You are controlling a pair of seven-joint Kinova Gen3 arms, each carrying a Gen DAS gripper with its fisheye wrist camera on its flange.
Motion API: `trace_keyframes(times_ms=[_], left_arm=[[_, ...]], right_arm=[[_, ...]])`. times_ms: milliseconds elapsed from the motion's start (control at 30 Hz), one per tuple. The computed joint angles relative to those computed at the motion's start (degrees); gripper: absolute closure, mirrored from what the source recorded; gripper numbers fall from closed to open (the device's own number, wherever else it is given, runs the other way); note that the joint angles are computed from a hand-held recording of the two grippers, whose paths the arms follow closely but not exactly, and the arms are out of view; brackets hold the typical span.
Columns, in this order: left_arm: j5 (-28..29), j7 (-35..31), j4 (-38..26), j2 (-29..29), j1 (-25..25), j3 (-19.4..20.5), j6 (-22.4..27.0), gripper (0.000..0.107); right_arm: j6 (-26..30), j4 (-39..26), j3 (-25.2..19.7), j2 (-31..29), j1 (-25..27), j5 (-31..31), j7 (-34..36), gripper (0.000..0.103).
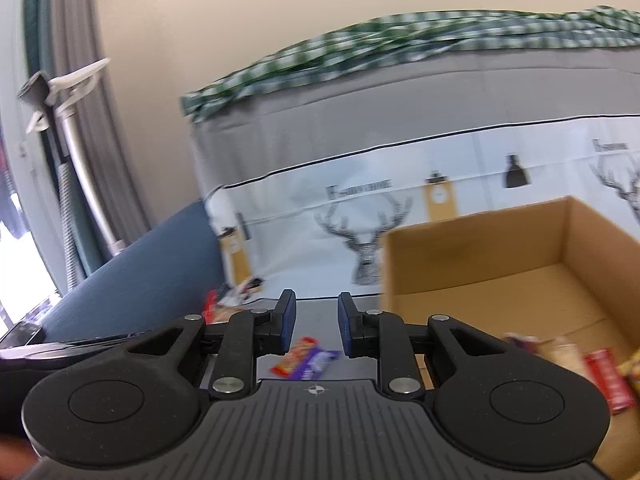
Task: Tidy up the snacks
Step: 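Move the left tool to the red spicy strip pack while the right tool moves to the purple bar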
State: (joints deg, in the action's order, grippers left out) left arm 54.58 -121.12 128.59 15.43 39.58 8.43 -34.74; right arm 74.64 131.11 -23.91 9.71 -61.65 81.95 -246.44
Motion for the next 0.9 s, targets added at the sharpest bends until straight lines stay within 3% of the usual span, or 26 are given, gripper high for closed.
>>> trace_keyframes(times_ms=[67, 200, 333, 400, 600, 900], left_arm=[[0.3, -0.4, 0.4, 1.9, -0.4, 0.4, -3.6, 0.103], [-2.5, 3.2, 0.4, 5.0, -0.8, -1.2, -5.9, 0.102], [-2.1, 2.4, -1.4, 8.1, -0.6, -2.5, -7.0, 0.099], [-1.0, 0.4, -2.6, 9.6, 0.1, -3.2, -7.3, 0.09], [0.7, -2.4, -5.6, 12.6, -0.4, -4.1, -6.0, 0.074], [4.9, -5.9, -10.8, 16.2, -0.4, -5.2, -3.5, 0.075]], right_arm=[[-1.6, -0.8, 0.5, 1.6, 0.6, 2.6, -0.5, 0.079], [-6.0, -2.7, 1.8, 4.8, 2.2, 6.3, -0.6, 0.079], [-9.7, -4.8, 3.2, 8.4, 3.8, 8.8, 1.2, 0.078], [-11.7, -5.2, 3.5, 9.8, 5.4, 9.8, 0.7, 0.076], [-20.3, -8.6, 6.8, 13.7, 10.5, 8.6, 2.5, 0.056], [-30.0, -11.6, 9.7, 17.3, 15.1, 7.3, 5.2, 0.054]])
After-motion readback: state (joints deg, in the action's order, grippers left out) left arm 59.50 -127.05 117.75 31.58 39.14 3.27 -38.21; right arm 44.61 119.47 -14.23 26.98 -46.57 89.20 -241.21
